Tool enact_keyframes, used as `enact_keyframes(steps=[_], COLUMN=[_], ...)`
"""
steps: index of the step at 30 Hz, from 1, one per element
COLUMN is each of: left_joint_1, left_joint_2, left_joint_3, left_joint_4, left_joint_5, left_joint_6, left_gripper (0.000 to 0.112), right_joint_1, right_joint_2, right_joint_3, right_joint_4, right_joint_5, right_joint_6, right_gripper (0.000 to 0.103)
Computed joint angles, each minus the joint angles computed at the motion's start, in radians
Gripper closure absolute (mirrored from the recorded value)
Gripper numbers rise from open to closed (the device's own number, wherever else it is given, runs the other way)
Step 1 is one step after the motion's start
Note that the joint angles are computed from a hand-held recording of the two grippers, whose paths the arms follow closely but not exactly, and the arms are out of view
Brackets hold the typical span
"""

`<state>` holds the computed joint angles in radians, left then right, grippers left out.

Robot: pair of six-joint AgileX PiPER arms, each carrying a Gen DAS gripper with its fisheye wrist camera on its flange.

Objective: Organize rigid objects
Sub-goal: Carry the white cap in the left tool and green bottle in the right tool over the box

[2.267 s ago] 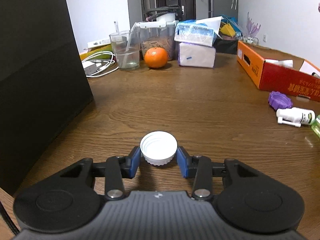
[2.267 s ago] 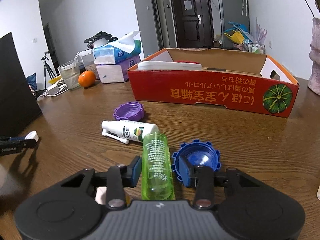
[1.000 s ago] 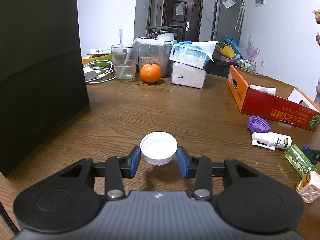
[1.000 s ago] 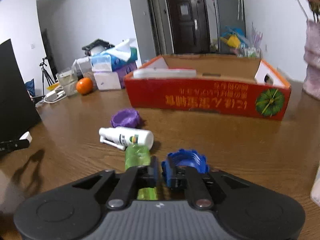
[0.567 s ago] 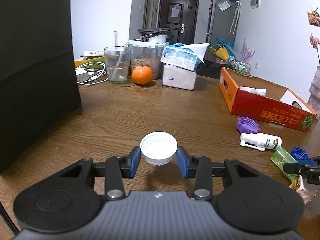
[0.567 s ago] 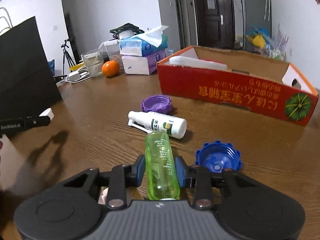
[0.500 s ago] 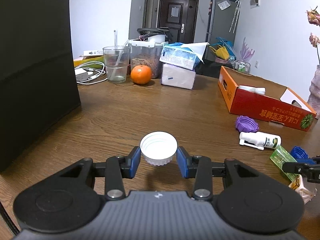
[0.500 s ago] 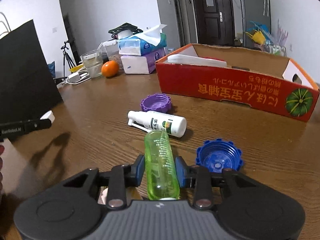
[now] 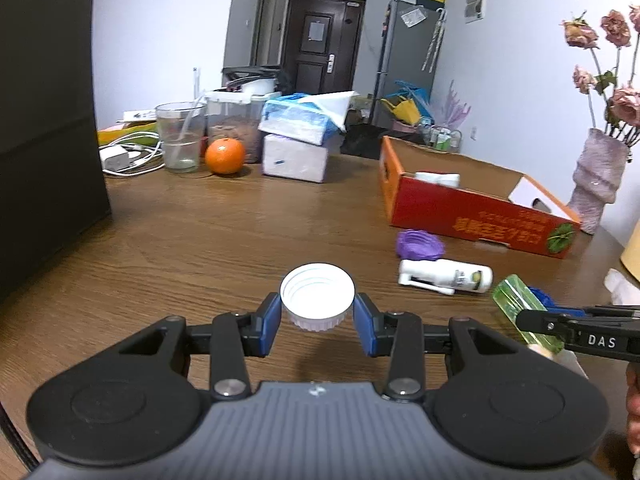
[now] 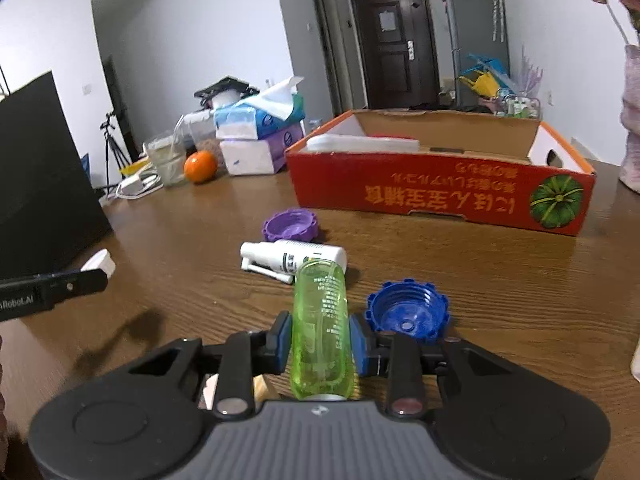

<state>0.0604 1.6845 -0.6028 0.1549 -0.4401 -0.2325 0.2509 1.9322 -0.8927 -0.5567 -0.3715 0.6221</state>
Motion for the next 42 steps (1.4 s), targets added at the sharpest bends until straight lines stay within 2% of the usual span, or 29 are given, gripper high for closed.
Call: enact_keyframes(steps=[5,19,23,30,34,38,42], left_joint_1=[-0.061,-0.254,-0.286,-0.327,-0.324,-0.337,-0.334], left_joint_2=[-0.033,-0.065,-0.032,0.048,0.100,0.161,0.217], left_joint_3=[-0.007,-0.157,-0.233,-0.358,-0.451,-0.540,-0.631], left_joint_4=[-0.072,-0.502,-0.541,-0.688,-0.641,-0.859,-1.001], left_joint_5=[0.035,0.141,0.171,0.216,0.262,0.274,0.301], left_joint_6=[0.058,0.451,0.469,0.578,0.510,0.728,0.857], left_gripper=[0.072,0.072,0.072,0.072,0.072,0.072,0.072], right_joint_1=[-0.020,-0.056,-0.069,-0.089,-0.099,-0.108,-0.114], right_joint_2=[-0.048,-0.141,-0.147,-0.121,-0.094,-0.063,-0.024], right_joint_3=[0.048,0.092,0.075,0.008,-0.044,-0.095,-0.153], right_joint_4=[0.113,0.315,0.355,0.421,0.450,0.473,0.484], right_joint_5=[-0.051,-0.090,-0.080,-0.042,-0.011,0.014,0.041], right_joint_6=[-0.082,-0.232,-0.257,-0.287,-0.296,-0.310,-0.314], right_gripper=[0.074,0.074,0.074,0.074,0.073,0.074,0.074])
